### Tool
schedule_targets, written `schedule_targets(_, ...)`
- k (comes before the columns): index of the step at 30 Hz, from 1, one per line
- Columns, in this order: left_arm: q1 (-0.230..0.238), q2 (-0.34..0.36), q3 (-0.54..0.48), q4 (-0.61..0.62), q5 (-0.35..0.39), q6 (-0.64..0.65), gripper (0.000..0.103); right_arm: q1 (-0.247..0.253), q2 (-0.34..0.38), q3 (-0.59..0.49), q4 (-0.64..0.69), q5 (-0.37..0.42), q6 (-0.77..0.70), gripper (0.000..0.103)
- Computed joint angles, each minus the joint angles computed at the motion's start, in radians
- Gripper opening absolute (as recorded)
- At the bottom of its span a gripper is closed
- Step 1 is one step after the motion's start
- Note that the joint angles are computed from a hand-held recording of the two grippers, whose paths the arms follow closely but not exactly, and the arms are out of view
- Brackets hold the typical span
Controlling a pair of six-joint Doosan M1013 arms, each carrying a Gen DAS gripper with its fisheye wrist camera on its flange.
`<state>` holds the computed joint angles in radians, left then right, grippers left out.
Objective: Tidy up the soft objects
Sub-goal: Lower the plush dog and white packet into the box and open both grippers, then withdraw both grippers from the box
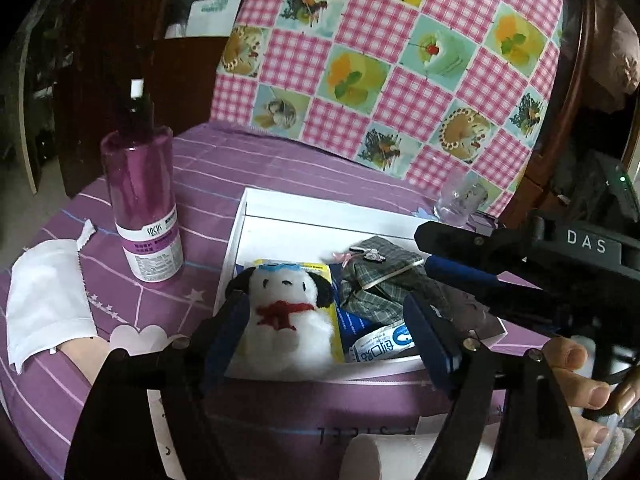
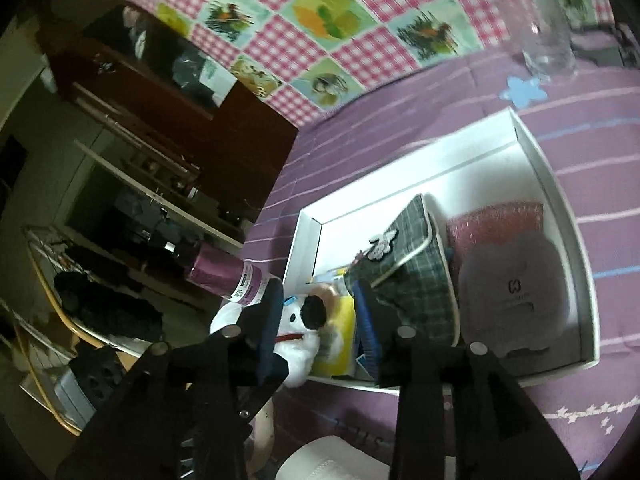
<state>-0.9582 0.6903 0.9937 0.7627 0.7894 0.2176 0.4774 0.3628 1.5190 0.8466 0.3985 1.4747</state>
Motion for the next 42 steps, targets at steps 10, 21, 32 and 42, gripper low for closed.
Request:
schedule_targets(10, -0.006, 0.000, -0.001, 0.034, 0.027, -0.028, 0.080, 0.017, -0.020, 0.010, -0.191, -0.073, 0.116, 0.045)
schedule_targets(21, -0.021, 0.020, -0.035, 0.066, 0.118, -0.015, 0.082, 0.016, -0.016, 0.001, -0.296, -0.055, 0.236, 0.045)
schedule_targets(32, -0.020, 0.015, -0.029, 0.061, 0.123, -0.016, 0.083, 0.014, -0.013, -0.023, -0.406, 0.022, 0.319, 0.045)
schedule_targets(42, -0.021, 0.004, -0.015, 0.056, 0.118, -0.005, 0.083, 0.008, -0.022, -0.034, -0.429, 0.082, 0.318, 0.045)
